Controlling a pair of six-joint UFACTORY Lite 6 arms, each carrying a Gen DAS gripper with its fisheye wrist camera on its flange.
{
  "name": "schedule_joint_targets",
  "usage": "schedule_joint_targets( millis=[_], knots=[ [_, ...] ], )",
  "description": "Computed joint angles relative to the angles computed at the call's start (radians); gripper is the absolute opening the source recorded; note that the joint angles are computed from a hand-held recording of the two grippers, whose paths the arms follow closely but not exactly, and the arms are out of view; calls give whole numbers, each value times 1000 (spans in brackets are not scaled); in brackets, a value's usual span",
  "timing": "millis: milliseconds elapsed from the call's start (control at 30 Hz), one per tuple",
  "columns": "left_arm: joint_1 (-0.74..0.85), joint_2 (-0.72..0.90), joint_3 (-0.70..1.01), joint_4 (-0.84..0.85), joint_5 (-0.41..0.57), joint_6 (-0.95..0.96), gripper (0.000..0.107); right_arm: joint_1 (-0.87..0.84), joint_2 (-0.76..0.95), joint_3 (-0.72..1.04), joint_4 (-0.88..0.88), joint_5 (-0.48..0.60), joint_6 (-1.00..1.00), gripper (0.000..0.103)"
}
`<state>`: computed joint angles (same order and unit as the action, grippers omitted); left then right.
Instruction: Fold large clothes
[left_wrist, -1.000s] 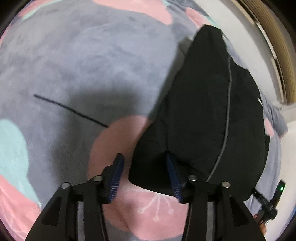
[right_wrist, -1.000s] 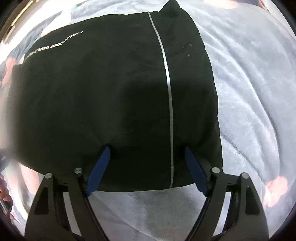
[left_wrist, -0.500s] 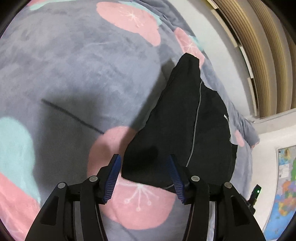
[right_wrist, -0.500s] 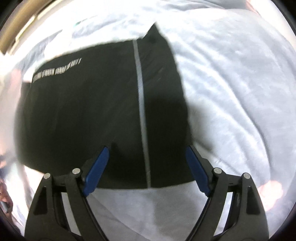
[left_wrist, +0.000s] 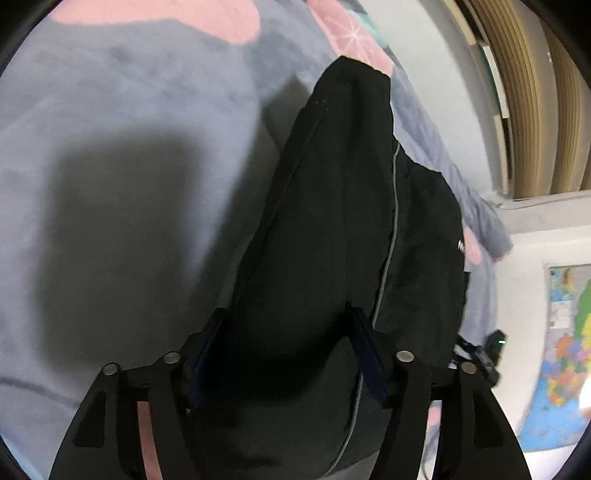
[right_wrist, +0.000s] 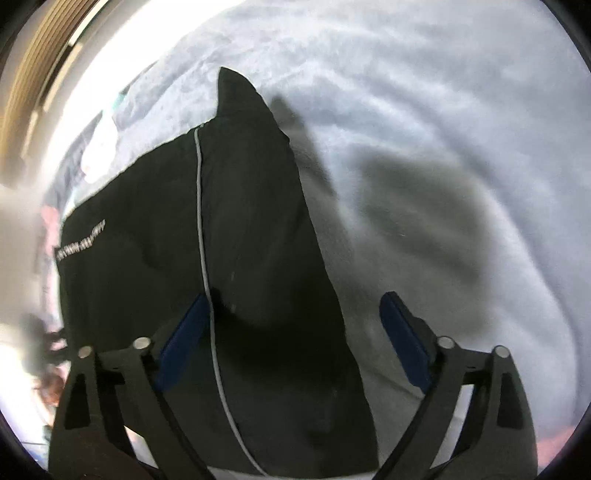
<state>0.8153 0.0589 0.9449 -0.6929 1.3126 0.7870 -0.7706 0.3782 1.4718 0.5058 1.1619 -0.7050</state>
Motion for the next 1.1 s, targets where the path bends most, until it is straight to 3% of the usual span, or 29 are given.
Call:
schedule_joint_targets(
  millis=[200, 533, 567, 600, 633, 700, 800, 900, 1067, 1100],
  knots=[
    [-46, 116, 17, -77, -1, 7, 76, 19, 100, -19, 113, 142, -41, 100],
    [-102, 197, 24, -144, -38, -18, 82, 83, 154, -32, 175, 114, -69, 102],
    [-119, 167, 11, -142, -60, -26, 81, 94, 124, -60, 175, 92, -82, 94],
    [-135, 134, -5, -144, -76, -31, 76, 98, 105, -75, 185, 90, -94, 78],
    [-155, 79, -23, -142, -96, -30, 64, 102, 92, -83, 197, 94, -96, 72],
    [-186, -27, -51, -110, -135, -58, 53, 110, 38, -113, 201, 87, -101, 50],
    [-174, -148, -80, -113, -114, -72, 37, 103, -79, -206, 192, 64, -137, 33],
    [-103, -315, -96, -158, 18, -43, 32, 97, -216, -262, 197, 92, -148, 27],
    [52, -553, -22, -194, 317, -53, 30, 52, -484, -303, 218, 237, -164, 25],
    [66, -569, -10, -217, 340, -50, 30, 21, -529, -295, 214, 284, -169, 25]
  ],
)
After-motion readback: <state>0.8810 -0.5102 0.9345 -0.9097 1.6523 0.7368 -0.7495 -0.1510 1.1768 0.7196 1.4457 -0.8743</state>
